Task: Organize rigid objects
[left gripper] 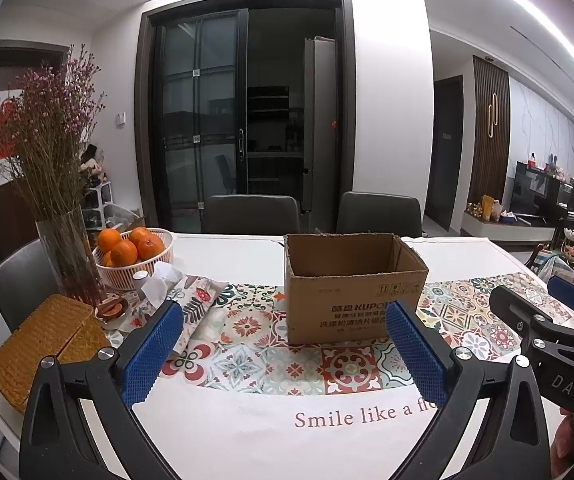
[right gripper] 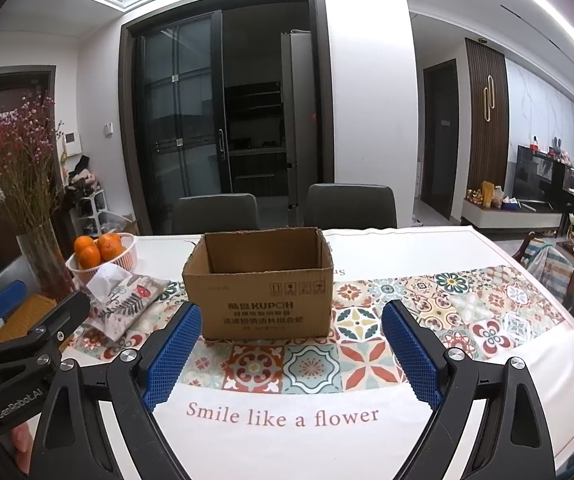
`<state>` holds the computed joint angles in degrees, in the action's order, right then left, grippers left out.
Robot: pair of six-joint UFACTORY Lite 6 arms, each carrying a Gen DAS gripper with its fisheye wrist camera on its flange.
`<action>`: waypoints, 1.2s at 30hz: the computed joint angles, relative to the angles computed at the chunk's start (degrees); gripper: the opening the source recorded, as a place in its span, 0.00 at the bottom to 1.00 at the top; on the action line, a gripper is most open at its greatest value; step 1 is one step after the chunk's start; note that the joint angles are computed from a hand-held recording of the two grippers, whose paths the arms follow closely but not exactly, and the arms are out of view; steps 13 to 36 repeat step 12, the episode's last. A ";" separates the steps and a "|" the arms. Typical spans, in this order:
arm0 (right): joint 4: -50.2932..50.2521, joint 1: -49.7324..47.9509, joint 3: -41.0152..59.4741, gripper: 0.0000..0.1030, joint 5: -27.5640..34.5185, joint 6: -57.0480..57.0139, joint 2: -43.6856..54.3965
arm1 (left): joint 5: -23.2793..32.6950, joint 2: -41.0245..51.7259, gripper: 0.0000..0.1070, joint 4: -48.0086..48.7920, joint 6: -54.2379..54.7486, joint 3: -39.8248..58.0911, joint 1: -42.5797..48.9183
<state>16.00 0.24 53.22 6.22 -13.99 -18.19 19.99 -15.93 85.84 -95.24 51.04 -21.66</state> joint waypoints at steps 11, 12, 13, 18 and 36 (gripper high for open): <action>-0.55 0.05 -0.08 0.90 0.28 0.63 -0.12 | -2.03 -0.17 0.96 1.28 -1.04 -0.56 0.87; 1.10 -0.02 -0.18 0.90 0.20 -1.10 -0.18 | -2.15 -0.02 0.96 0.12 0.12 -0.32 0.92; 1.10 -0.02 -0.18 0.90 0.20 -1.10 -0.18 | -2.15 -0.02 0.96 0.12 0.12 -0.32 0.92; 1.10 -0.02 -0.18 0.90 0.20 -1.10 -0.18 | -2.15 -0.02 0.96 0.12 0.12 -0.32 0.92; 1.10 -0.02 -0.18 0.90 0.20 -1.10 -0.18 | -2.15 -0.02 0.96 0.12 0.12 -0.32 0.92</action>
